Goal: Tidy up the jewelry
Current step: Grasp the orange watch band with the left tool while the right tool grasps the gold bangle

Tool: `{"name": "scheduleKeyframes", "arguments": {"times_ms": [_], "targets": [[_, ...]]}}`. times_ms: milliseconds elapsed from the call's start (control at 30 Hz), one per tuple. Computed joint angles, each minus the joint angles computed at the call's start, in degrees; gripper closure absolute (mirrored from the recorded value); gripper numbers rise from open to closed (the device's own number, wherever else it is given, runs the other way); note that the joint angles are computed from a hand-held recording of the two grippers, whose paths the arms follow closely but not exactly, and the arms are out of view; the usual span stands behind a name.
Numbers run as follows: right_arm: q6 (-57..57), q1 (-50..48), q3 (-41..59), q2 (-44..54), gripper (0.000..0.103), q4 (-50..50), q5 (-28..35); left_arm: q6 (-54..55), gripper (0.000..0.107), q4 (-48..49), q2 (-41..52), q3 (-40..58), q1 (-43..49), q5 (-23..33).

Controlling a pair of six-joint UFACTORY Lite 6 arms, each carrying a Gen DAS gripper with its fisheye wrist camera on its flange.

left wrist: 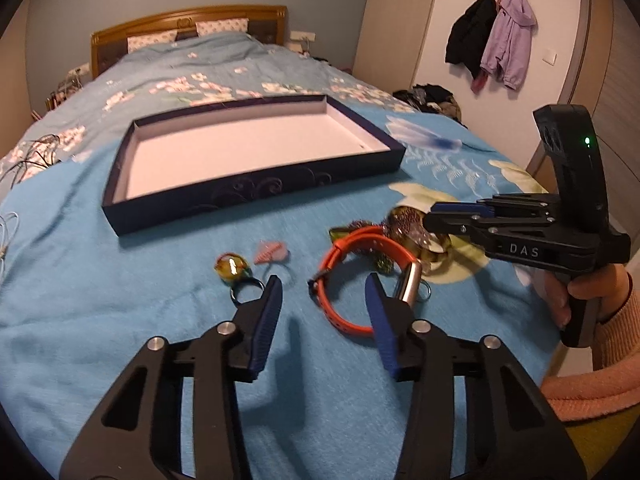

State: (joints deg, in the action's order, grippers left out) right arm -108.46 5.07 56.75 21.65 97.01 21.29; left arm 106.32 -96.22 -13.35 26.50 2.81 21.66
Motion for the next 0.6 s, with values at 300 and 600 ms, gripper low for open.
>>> {"name": "scheduleKeyframes", "arguments": {"times_ms": [300, 600], "targets": [[7.70, -0.52, 3.05, 2.15, 0.084, -6.28, 1.00, -13.15, 0.077, 13.65, 8.18, 6.25, 2.87, 5.14], [6.75, -2.20, 3.14, 2.41, 0.099, -5.28, 3.74, -19.21, 0.097, 19.58, 8.90, 8.74, 0.87, 3.01]]}}
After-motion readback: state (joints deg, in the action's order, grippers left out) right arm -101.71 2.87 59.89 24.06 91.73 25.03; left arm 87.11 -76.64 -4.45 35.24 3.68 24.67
